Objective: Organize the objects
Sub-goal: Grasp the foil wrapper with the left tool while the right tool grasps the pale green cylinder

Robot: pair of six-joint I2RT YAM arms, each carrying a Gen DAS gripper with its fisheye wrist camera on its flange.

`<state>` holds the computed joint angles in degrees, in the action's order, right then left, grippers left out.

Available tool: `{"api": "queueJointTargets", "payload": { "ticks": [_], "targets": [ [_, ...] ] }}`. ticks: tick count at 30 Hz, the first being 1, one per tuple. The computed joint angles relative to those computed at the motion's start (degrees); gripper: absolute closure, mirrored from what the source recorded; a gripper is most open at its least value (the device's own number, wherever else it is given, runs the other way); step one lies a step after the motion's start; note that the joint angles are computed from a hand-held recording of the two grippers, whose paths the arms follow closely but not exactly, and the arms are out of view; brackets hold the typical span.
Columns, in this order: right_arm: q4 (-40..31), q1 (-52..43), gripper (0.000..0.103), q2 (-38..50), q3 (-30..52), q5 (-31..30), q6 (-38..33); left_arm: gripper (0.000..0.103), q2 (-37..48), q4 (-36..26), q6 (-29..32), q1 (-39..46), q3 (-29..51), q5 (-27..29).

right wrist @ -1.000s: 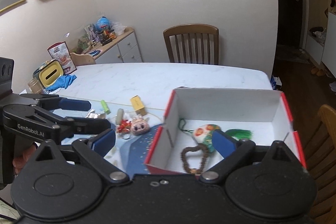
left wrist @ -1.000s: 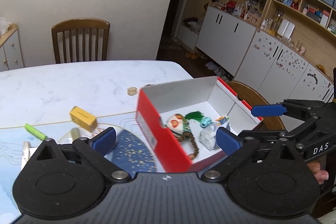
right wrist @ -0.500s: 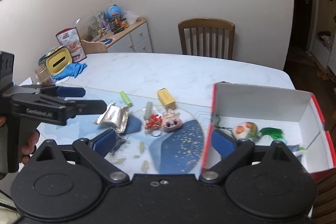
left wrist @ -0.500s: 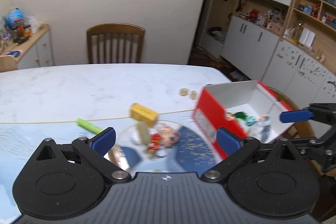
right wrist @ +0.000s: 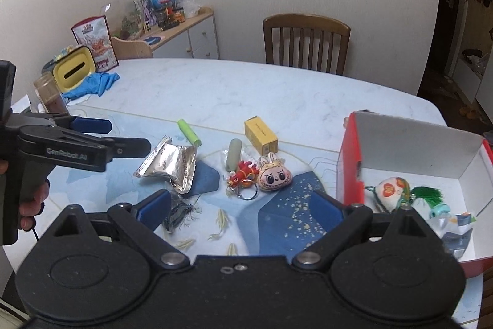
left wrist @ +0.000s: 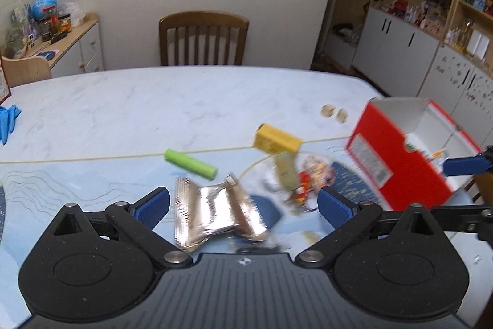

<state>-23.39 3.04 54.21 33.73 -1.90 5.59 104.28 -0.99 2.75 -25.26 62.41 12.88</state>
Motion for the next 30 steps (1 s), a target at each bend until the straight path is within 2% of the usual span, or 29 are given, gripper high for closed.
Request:
{"api": "queueJointTargets", "payload": {
  "ticks": [5, 13, 18, 21, 30],
  "targets": [
    [4.98, 4.05, 0.011, 6.22, -0.35, 5.77, 1.7, 0.0, 5.47, 1.03, 0.99, 1.01, 2.83, -0.5],
    [12.55, 4.73, 0.015, 18.63, 1.99, 9.09, 1.95, 0.0, 12.43, 0.71, 2.21, 0.76, 7.93, -1.52],
    [15.77, 3.61, 0.022, 26.51, 5.77, 8.61, 1.75, 0.0, 15.31, 1.69, 2.96, 0.49, 9.73, -2.12],
    [16.97, 3.58, 0.025, 31.03, 8.82, 8.28, 1.78, 0.0, 16.11, 4.71, 2.44, 0.35, 8.84, -2.9],
    [16.91, 4.01, 0.035, 42.6, 17.41, 6.74, 4.01, 0.0, 19.95, 3.83, 2.67, -0.28, 11.59, -3.07]
  ]
}}
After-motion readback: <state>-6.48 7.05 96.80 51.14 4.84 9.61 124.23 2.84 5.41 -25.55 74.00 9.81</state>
